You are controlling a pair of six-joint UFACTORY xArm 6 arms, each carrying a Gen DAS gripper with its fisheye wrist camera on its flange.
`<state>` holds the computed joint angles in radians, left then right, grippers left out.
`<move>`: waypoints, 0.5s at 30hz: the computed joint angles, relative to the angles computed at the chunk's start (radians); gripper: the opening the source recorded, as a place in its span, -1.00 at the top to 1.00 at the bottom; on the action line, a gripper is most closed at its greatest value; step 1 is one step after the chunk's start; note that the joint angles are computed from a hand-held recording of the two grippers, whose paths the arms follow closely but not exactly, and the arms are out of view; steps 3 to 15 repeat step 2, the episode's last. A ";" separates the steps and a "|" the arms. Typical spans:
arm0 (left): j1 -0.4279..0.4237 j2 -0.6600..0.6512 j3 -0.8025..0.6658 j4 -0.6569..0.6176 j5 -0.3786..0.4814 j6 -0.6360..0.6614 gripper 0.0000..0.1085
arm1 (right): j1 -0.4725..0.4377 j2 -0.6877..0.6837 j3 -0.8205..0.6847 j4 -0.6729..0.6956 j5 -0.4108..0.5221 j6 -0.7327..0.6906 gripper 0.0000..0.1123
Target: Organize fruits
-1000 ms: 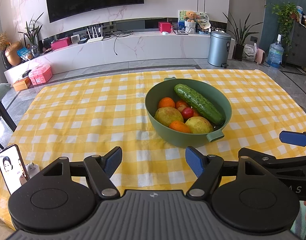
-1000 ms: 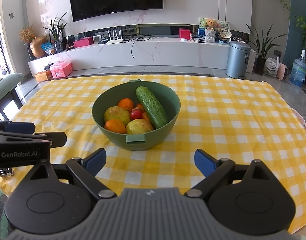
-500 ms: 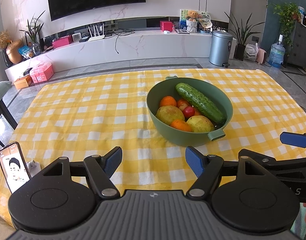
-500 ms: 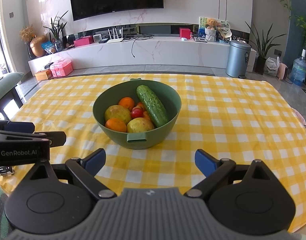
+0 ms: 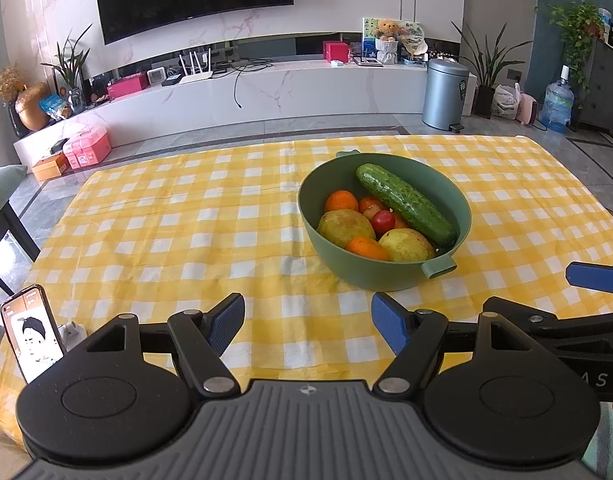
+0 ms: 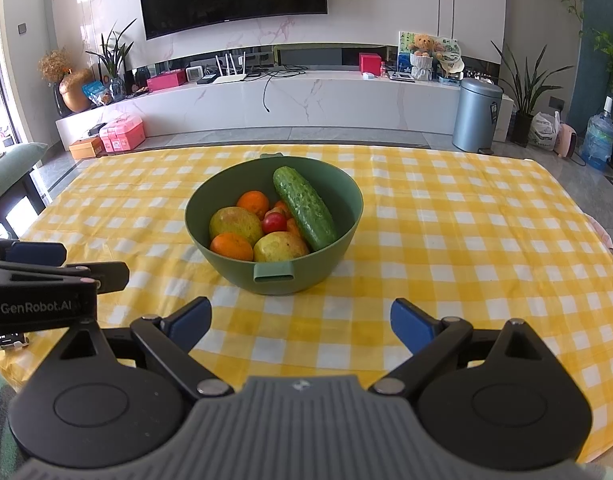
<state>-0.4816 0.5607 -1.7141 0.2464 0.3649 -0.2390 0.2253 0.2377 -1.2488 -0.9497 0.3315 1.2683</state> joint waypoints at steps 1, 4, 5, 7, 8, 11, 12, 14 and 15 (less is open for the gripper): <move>0.000 0.000 0.000 -0.002 0.000 0.002 -0.57 | 0.000 0.000 0.000 0.000 0.000 0.000 -0.65; 0.001 0.000 0.000 0.003 0.000 -0.002 -0.57 | 0.000 0.000 0.000 0.000 0.000 0.000 -0.66; 0.001 0.000 0.000 0.003 0.000 -0.002 -0.57 | 0.000 0.000 0.000 0.000 0.000 0.000 -0.66; 0.001 0.000 0.000 0.003 0.000 -0.002 -0.57 | 0.000 0.000 0.000 0.000 0.000 0.000 -0.66; 0.001 0.000 0.000 0.003 0.000 -0.002 -0.57 | 0.000 0.000 0.000 0.000 0.000 0.000 -0.66; 0.001 0.000 0.000 0.003 0.000 -0.002 -0.57 | 0.000 0.000 0.000 0.000 0.000 0.000 -0.66; 0.001 0.000 0.000 0.003 0.000 -0.002 -0.57 | 0.000 0.000 0.000 0.000 0.000 0.000 -0.66; 0.001 0.000 0.000 0.003 0.000 -0.002 -0.57 | 0.000 0.000 0.000 0.000 0.000 0.000 -0.66; 0.001 0.000 0.000 0.003 0.000 -0.002 -0.57 | 0.000 0.000 0.000 0.000 0.000 0.000 -0.66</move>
